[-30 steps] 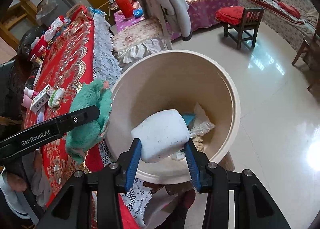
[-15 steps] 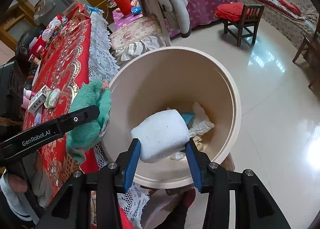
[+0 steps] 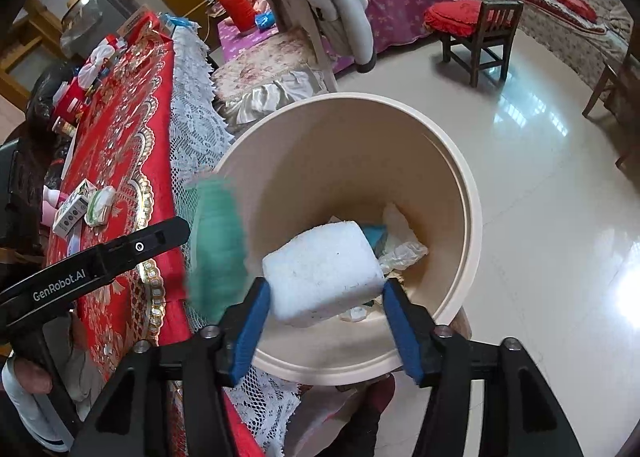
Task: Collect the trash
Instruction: 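Open both tools above the bin to drop the towel and foam block, then move both tools back over the table toward the remaining trash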
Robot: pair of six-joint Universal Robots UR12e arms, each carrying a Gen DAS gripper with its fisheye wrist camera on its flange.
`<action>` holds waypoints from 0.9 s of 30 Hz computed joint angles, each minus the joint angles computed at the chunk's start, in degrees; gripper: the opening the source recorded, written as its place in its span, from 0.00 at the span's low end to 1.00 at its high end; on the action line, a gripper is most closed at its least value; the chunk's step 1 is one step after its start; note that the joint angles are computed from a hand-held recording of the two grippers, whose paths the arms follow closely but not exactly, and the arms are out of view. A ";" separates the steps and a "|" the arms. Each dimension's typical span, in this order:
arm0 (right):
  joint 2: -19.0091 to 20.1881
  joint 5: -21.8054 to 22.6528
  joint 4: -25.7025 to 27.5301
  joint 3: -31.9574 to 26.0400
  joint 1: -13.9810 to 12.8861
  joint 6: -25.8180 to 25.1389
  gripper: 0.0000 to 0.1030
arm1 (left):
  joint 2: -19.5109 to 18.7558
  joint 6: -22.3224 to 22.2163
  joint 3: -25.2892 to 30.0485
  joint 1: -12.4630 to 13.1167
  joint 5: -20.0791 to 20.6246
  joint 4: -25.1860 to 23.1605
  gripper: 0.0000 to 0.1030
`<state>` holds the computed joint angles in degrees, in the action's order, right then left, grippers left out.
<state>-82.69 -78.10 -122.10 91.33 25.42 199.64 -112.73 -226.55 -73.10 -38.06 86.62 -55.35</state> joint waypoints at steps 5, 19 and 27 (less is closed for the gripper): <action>0.02 0.16 -0.16 -0.11 0.16 0.26 0.61 | 0.82 0.26 -0.70 -0.03 0.49 0.45 0.45; 1.00 0.61 -0.14 -2.21 1.94 -1.48 0.62 | 4.51 -0.69 -4.54 0.08 3.68 1.84 0.45; 3.18 1.98 -0.06 -5.45 4.15 -4.24 0.62 | 9.28 -4.06 -10.23 0.53 5.93 2.64 0.45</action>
